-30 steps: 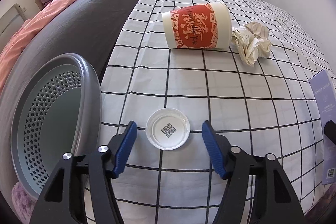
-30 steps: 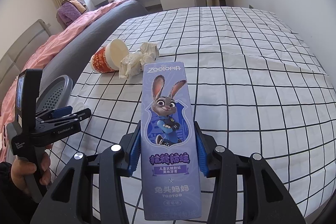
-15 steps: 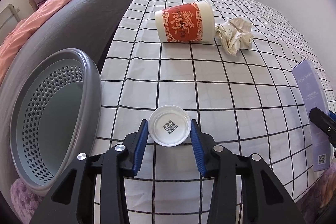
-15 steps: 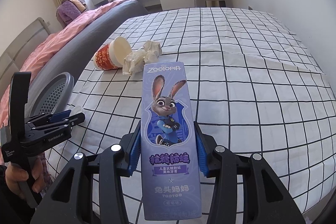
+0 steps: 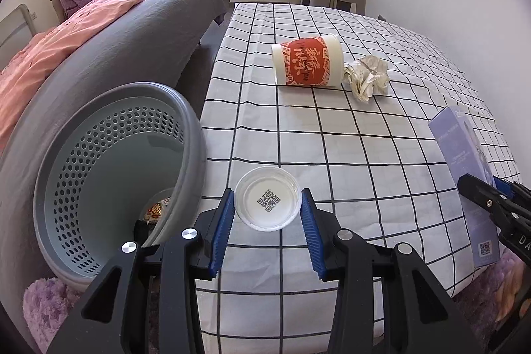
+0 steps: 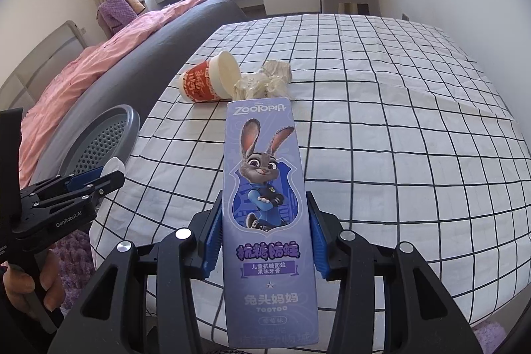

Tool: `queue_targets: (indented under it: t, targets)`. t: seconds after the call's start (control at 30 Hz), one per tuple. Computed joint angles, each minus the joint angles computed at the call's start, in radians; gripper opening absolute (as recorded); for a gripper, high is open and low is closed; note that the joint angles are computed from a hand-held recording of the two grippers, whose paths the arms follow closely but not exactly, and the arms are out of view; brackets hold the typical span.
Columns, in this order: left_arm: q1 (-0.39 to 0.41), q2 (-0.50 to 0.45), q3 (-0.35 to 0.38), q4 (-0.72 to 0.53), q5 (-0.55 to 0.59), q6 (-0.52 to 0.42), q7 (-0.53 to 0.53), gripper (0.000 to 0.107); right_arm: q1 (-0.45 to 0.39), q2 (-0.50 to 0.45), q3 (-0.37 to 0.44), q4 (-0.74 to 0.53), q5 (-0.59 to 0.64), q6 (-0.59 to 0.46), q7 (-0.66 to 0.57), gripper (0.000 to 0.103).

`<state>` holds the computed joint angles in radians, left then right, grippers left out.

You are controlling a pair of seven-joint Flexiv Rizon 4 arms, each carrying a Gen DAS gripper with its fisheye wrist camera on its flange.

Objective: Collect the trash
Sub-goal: 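Carry the cap and toothpaste box over the basket and open both grippers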

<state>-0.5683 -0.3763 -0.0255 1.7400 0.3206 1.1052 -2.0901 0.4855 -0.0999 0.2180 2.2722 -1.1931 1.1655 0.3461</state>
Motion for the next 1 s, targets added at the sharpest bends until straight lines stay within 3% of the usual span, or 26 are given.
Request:
queue_targets:
  t: [0.37,0.67,1.0]
  targets:
    - [0.062,0.109,0.030,0.135,0.046,0.087,-0.033,0.039,0.105,-0.142,-0.014,-0.194,0.054,-0.024,-0.146,0.044]
    - [0.151,0.178,0.047,0.212,0.085,0.112,-0.067,0.039,0.197,-0.284,-0.072,-0.379,0.108,0.029,-0.290,0.044]
    - [0.241,0.185,0.054,0.231,0.092,0.116,-0.073,0.039,0.285,-0.437,-0.119,-0.587,0.285,0.051,-0.521,0.044]
